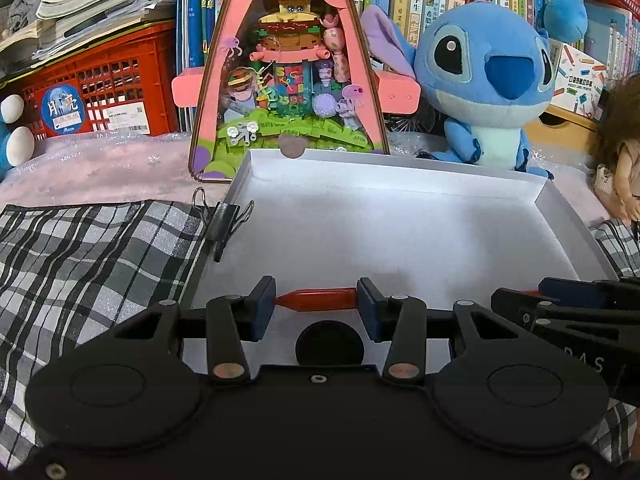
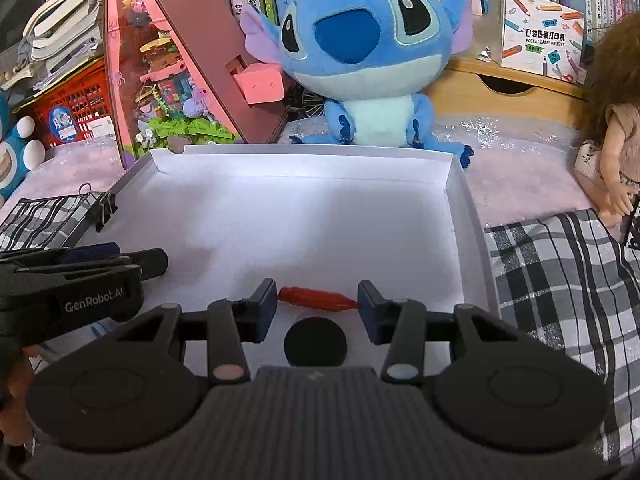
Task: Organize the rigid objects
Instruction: 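Carry the orange carrots in both tools over the white tray, then open both tools to drop the carrots into the tray, then withdraw both tools from the tray toward the remaining toys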
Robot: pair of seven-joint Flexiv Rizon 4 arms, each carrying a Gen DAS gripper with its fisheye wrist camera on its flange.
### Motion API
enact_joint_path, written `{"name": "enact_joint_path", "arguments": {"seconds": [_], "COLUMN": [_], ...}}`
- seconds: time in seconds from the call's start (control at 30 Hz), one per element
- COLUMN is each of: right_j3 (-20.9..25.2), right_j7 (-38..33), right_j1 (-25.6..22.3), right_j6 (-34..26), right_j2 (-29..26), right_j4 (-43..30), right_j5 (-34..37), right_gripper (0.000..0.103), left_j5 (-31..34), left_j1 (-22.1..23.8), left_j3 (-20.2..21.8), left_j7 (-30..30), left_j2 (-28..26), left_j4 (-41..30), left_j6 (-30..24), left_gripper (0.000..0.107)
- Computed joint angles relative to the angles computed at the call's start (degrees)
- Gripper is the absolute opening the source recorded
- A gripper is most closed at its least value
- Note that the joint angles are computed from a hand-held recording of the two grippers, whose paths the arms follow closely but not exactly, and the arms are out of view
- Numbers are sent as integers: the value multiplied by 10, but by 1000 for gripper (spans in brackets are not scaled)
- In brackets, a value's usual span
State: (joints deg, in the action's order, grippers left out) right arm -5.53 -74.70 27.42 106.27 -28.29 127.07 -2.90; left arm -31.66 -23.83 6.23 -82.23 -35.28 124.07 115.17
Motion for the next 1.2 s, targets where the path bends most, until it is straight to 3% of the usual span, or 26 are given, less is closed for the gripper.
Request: {"name": "enact_joint_path", "arguments": {"seconds": [0.1, 0.13, 0.33, 0.47, 0.73, 0.87, 1.0, 1.2], "right_j3": [-7, -16, -9, -38, 21, 63, 76, 118], "right_j7": [-2, -3, -13, -45, -100, -115, -157, -171], "right_j1": [7, 16, 11, 45, 3, -31, -18, -44], "right_j6": [5, 8, 29, 62, 135, 181, 230, 301], "right_j2": [-1, -2, 3, 13, 50, 61, 73, 86], "right_j4": [1, 2, 12, 31, 80, 110, 146, 206], "right_j5": [4, 9, 22, 52, 80, 80, 109, 106], "right_gripper": [55, 62, 73, 81, 92, 98, 100, 102], "left_j5": [7, 13, 30, 65, 185, 199, 206, 272], "left_j1": [8, 15, 21, 51, 129, 111, 99, 121], "left_j3": [-7, -13, -16, -42, -92, -78, -75, -90], "left_j7": [-5, -10, -29, -46, -111, -107, -103, -130], "left_j2": [7, 11, 29, 54, 114, 132, 142, 150], "left_j4": [3, 5, 23, 52, 121, 155, 192, 250], "left_j6": [-4, -5, 14, 34, 66, 90, 123, 172], "left_gripper": [44, 45, 63, 71, 76, 78, 78, 78]}}
